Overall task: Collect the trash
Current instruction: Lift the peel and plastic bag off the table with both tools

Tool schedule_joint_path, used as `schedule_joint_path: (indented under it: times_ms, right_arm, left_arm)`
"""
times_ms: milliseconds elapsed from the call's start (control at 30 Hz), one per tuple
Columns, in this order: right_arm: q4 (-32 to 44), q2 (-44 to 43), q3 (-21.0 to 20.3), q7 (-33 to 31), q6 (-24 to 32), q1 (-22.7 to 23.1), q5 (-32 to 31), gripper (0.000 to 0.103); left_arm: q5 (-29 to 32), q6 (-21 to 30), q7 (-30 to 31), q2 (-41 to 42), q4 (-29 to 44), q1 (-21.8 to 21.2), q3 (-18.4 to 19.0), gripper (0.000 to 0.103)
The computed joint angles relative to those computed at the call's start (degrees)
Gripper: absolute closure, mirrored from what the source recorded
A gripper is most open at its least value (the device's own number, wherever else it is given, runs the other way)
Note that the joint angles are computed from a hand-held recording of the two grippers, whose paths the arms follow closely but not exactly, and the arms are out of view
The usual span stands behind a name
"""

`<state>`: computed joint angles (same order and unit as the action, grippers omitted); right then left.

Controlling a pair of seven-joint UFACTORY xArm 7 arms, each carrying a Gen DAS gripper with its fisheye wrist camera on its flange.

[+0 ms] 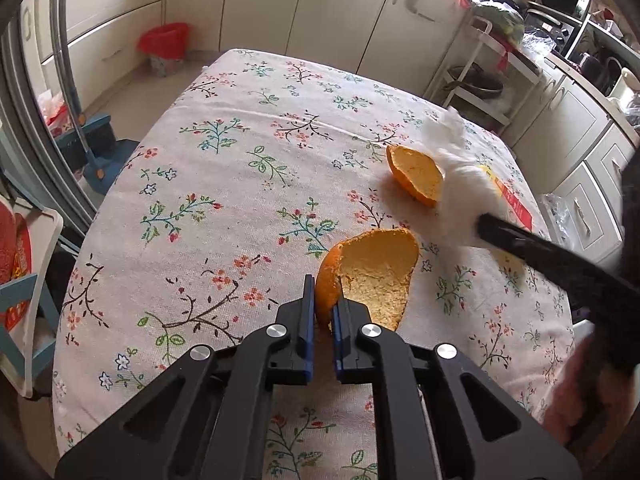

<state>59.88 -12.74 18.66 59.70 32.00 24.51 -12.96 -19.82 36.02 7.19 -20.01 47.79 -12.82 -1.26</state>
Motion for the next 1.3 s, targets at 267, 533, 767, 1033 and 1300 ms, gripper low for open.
schedule_joint_path:
  times_ms: [267, 533, 767, 1033, 1300]
  right_arm:
    - [-4.8, -10.7, -1.1, -17.5, 12.1, 6.2, 10.4, 0.100]
    - [-9.6, -15.7, 2.0, -15.1, 12.9, 4.0, 12.0, 0.041]
    - [-5.5, -10.4, 6.6, -8.4, 14.2, 0.7, 4.6, 0.031]
    - [-5.6, -8.3, 4.7, -6.8, 15.4, 2.8, 3.0, 0.056]
    - [-6.6, -11.4, 3.8, -7.7, 16.4, 3.9, 3.2, 0.096]
  left_arm:
    - [-3.2, 1.7, 4.1, -4.6, -3.0, -2.3, 1.1, 0.097]
    - [-2.5, 2.4, 3.2, -8.1, -6.8, -2.8, -0.1, 0.093]
    - [-0.8, -0.3, 1.9, -8.6, -7.8, -3.3, -0.5, 0.072]
    - [-0.6, -1.0, 2.4, -8.5, -7.5, -4.6, 0.2, 0.076]
    - [0.8, -3.4, 3.4, -10.7, -9.0, -5.5, -1.6, 0.098]
